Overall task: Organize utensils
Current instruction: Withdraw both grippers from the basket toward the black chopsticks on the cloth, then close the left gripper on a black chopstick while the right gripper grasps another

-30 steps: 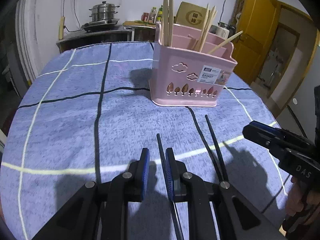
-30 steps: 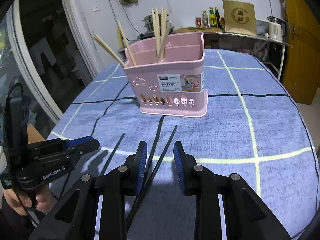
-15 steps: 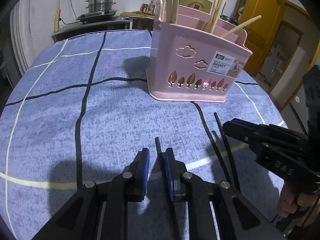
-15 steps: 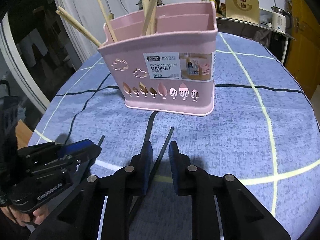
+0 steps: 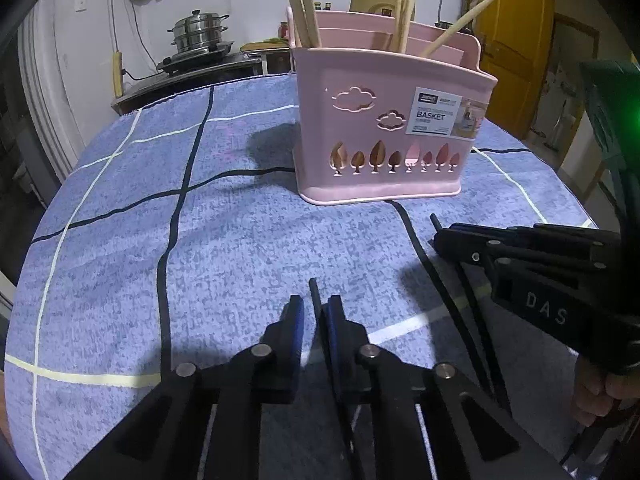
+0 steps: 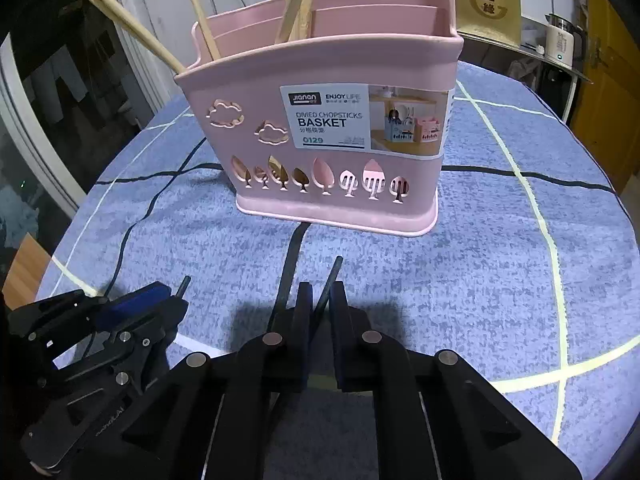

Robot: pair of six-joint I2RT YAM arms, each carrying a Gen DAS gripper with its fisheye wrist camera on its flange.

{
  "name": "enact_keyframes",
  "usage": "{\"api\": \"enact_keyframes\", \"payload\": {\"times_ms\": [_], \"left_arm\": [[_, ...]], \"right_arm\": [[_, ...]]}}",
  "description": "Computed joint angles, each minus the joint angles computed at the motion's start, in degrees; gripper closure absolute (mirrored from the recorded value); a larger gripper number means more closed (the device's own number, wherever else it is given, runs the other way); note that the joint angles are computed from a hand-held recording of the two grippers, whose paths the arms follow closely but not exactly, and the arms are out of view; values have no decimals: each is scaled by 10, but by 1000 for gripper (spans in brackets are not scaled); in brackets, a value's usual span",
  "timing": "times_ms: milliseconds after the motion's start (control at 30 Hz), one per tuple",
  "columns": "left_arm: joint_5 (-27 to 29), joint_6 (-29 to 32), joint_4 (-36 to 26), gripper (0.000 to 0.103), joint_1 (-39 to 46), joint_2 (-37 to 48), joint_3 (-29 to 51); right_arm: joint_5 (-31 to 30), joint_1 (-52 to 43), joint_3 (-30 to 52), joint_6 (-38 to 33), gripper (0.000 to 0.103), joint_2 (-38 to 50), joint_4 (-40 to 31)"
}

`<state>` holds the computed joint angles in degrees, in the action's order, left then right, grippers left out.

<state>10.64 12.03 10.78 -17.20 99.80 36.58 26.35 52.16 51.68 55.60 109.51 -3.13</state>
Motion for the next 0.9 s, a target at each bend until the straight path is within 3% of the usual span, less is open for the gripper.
{"api": "enact_keyframes", "payload": {"times_ms": [400, 900], "left_arm": [[49, -9, -69, 98, 27, -13, 40], [113, 1, -205, 99, 65, -236, 59]], "right_arm": [[13, 9, -36, -1, 97, -59, 2], [134, 82, -19, -12, 98, -217, -113]]}}
